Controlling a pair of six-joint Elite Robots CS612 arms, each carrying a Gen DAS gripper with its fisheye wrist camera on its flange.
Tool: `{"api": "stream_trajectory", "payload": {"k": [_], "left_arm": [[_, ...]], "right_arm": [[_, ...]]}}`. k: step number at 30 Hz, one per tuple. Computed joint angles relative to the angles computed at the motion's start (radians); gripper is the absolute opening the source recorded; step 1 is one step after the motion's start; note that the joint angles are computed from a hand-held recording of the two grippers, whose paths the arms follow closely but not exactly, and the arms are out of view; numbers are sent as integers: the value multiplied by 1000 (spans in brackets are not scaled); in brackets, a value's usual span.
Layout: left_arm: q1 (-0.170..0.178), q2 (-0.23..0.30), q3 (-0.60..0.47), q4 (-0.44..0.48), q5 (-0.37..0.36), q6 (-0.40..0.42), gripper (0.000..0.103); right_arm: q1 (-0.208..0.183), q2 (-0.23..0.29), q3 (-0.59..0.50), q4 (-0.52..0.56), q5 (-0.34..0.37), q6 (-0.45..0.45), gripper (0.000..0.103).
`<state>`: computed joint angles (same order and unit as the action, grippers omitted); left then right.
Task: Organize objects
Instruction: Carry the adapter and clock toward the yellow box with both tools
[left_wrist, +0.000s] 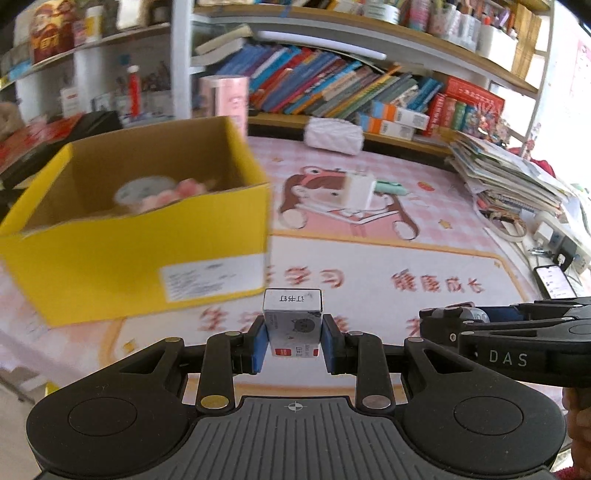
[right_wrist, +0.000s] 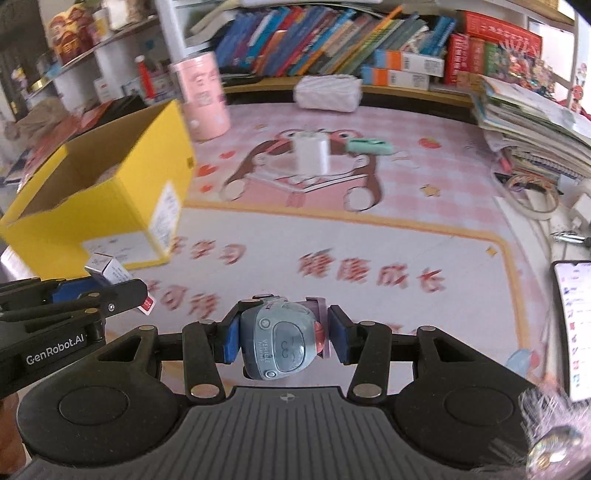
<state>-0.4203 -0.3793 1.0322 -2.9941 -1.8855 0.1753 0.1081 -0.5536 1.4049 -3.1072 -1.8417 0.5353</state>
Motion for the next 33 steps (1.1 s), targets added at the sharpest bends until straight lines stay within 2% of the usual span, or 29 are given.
{"api": "stream_trajectory", "payload": {"k": [15, 27, 33], "left_arm": [[63, -38, 86, -107, 47, -50, 28], [91, -42, 98, -197, 51, -71, 28], [95, -37, 86, -211, 49, -88, 28]], "right_arm": [[68, 42, -101, 19, 33, -56, 45], [100, 67, -164, 1, 23, -102, 45], [108, 71, -179, -7, 3, -121, 45]]}}
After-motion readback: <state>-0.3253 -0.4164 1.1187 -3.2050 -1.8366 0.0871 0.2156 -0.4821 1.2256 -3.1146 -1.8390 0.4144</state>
